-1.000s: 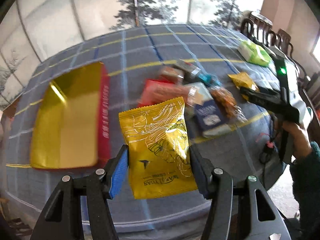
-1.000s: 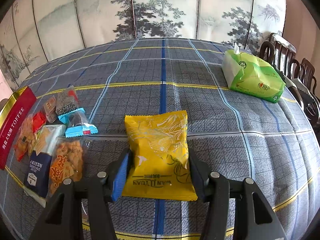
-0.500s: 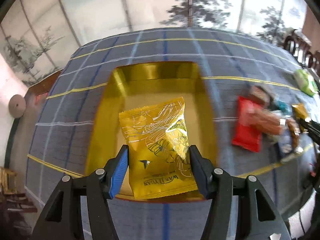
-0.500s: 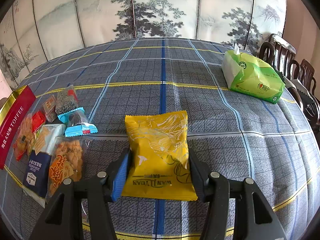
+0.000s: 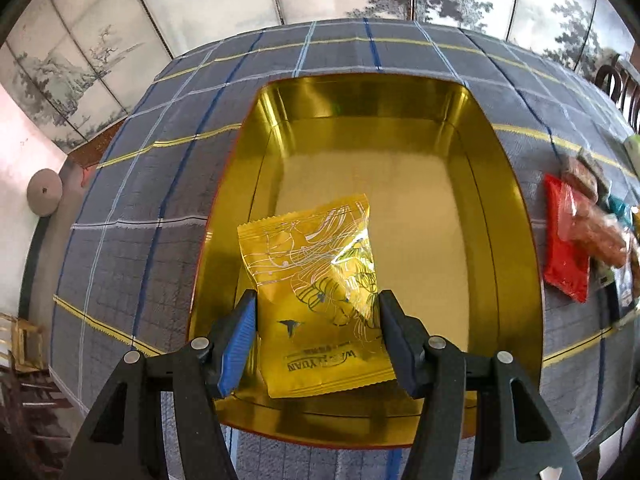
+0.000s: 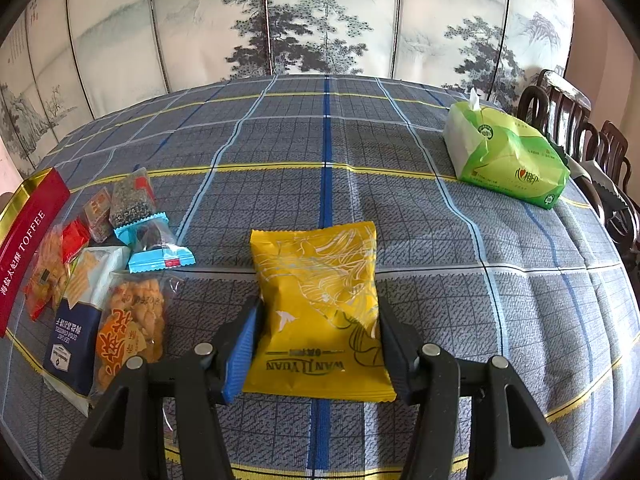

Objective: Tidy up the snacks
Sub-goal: 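Carry the yellow bag into the red tin and open the left tool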

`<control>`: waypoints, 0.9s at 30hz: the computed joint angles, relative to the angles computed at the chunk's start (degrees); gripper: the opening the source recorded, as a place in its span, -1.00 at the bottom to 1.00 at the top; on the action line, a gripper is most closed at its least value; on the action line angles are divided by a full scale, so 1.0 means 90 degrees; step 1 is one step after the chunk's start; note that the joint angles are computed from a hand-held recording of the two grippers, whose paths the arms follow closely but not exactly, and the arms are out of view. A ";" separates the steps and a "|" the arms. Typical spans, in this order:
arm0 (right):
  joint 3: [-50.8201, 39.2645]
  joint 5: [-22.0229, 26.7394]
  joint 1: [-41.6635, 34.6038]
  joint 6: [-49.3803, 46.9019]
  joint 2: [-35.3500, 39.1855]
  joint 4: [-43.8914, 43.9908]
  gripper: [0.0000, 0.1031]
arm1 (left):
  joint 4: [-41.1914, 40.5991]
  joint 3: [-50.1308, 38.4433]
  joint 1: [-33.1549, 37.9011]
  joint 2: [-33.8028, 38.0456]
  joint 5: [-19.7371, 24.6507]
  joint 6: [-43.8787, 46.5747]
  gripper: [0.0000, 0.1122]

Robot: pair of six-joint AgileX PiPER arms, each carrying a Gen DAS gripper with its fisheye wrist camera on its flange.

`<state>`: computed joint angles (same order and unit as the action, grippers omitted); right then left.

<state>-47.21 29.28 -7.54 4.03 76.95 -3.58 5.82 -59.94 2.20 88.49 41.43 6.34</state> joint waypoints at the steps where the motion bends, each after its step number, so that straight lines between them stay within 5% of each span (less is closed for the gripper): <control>1: 0.0000 0.0000 0.0000 0.0000 0.0000 0.0000 0.12 | 0.0061 0.0005 -0.0021 0.0025 -0.0009 -0.0043 0.00; 27: -0.0021 0.0022 0.0041 0.0086 0.0009 -0.0068 0.12 | 0.0202 0.0304 -0.0219 -0.0561 -0.0050 -0.0180 0.19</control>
<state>-47.41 29.48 -7.17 4.80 77.04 -4.19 7.64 -57.20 0.23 83.44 40.98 4.72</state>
